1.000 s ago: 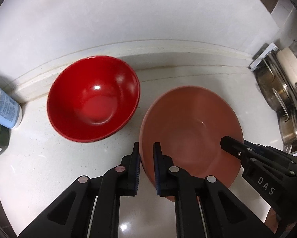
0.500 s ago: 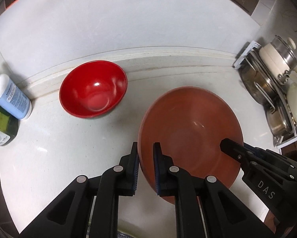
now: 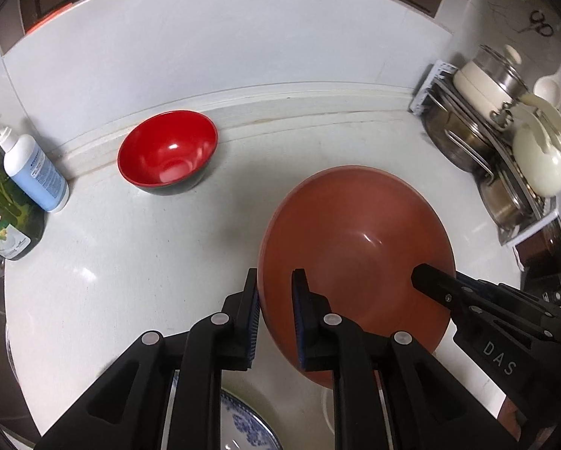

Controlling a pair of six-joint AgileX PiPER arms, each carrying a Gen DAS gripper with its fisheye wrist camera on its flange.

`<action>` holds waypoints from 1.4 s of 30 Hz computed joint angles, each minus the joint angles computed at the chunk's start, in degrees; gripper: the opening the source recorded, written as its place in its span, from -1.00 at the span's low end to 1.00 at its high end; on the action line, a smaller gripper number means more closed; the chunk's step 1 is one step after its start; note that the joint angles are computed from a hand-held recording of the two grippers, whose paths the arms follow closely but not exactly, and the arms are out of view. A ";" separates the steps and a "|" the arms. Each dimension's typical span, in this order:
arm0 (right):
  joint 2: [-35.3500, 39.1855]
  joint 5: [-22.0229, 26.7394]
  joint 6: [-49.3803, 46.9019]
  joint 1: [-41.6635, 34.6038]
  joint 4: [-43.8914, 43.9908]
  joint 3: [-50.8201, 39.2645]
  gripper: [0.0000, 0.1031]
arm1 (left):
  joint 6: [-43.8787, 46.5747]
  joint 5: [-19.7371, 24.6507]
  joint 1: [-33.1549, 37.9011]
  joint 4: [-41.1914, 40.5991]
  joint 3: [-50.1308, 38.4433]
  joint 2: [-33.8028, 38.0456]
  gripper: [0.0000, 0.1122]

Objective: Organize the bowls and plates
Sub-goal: 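Carry the pink bowl over the cream-white bowl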

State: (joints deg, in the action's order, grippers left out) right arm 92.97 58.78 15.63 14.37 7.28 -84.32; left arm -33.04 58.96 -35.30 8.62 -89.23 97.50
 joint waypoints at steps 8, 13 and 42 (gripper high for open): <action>-7.70 -0.89 3.13 1.50 -2.47 6.61 -0.78 | -3.97 -1.21 -4.53 2.13 4.99 -4.74 -0.71; -11.88 -1.03 4.54 1.87 -3.63 10.27 -0.78 | -5.84 -1.01 -7.12 2.71 6.38 -6.20 -0.68; -19.08 0.28 2.76 -1.15 -3.25 23.16 -0.78 | -8.40 -2.17 -13.13 -0.42 12.51 -4.60 -0.63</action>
State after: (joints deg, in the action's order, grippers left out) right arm 73.89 59.06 18.39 13.22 4.03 -61.16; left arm -41.43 56.79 -48.43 8.20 -76.72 92.90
